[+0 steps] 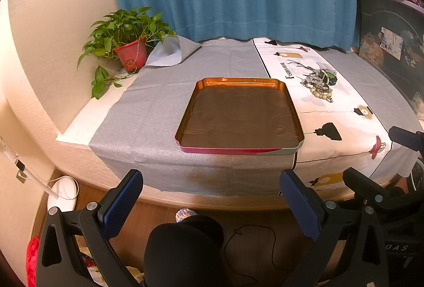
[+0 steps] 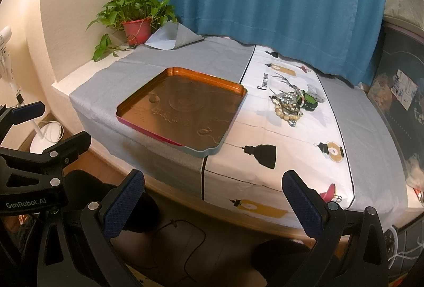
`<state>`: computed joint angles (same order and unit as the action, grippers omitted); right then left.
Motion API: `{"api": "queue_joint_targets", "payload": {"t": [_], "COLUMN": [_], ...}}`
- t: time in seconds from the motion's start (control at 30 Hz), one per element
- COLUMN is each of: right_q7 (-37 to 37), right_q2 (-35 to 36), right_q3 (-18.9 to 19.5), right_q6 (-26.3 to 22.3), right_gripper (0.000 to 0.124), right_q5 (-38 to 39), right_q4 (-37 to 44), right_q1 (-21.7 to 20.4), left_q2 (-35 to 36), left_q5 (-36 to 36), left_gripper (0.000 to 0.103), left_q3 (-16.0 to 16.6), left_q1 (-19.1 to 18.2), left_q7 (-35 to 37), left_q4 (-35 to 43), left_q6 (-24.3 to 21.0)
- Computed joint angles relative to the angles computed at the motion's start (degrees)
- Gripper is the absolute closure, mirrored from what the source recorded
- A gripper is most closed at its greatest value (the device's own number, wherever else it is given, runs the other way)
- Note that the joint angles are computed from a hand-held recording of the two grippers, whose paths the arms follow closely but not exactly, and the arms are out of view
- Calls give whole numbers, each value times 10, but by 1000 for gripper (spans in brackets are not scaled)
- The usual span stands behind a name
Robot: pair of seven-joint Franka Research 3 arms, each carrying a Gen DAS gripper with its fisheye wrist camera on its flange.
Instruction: Organize jewelry
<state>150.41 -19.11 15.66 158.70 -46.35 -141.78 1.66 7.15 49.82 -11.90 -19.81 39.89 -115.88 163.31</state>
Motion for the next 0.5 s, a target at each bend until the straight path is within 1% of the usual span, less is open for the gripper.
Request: {"api": "queue_joint_targets", "payload": {"t": [0.5], "right_q7": [-1], "right_q2": [1], "right_q3": [0], "right_q6": [1], "right_gripper": [21], "right_q5": [-1], "right_q4": [-1], "right_q1": [-1], "left_q2": [2], "left_q5": [1], "left_gripper": [1], "left_q3": [0], "left_q1": [-2], "left_q7": [-1], "left_q4": [2], "left_q6": [-2]}}
